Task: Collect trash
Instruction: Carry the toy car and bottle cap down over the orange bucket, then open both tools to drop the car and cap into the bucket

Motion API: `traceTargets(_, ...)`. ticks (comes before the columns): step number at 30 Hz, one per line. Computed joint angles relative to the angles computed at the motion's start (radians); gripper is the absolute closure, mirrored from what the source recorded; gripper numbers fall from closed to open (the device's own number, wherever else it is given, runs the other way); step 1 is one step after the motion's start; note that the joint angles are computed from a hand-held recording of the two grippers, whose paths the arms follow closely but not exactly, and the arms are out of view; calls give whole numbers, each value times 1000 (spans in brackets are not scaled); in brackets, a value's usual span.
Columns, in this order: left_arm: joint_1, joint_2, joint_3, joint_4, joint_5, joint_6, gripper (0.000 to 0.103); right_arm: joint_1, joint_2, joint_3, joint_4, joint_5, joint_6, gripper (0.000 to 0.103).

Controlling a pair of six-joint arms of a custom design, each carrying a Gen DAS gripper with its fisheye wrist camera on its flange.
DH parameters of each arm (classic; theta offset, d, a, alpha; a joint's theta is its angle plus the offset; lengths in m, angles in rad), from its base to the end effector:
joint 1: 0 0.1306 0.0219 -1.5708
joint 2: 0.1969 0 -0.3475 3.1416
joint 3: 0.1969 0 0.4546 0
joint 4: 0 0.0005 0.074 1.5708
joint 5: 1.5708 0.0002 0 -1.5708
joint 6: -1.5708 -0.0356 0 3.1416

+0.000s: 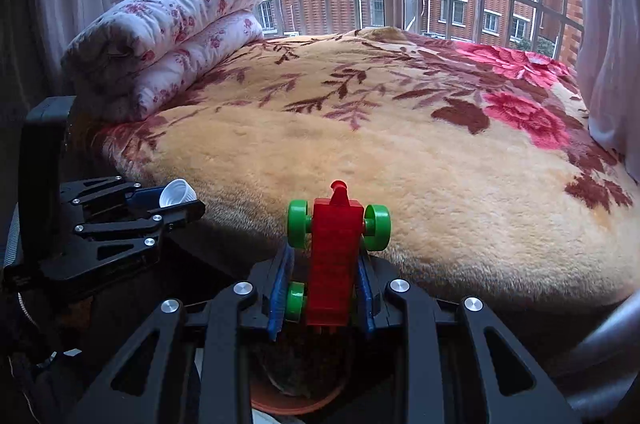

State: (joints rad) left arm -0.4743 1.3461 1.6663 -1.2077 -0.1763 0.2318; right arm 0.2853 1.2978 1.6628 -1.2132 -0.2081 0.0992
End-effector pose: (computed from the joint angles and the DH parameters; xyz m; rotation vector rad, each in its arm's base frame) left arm 0.4585 -0.2289 0.5364 0.2191 2.4321 -0.0977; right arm 0.4701 0.1450 0.5576 -0.5562 2.3576 0.3366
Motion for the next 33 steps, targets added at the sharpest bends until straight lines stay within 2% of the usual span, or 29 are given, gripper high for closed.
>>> traceTargets(7,-20,-24,-72,-66,23,7,72,15,-51,-81,-65,-12,19,74)
traceTargets(14,-15,-13,-135,-165,103,17,72,22,-71,-166,-144,-32,67,74)
traceTargets(22,-7,73,-148,-270,175,24,72,36,-28,-207,-181,-28,84,74)
traceTargets(29,3,127,-165,-332,236,33,72,55,42,-220,-219,-34,80,74)
traceTargets(33,9,168,-150,-356,243,28,72,63,65,-222,-234,-37,86,74)
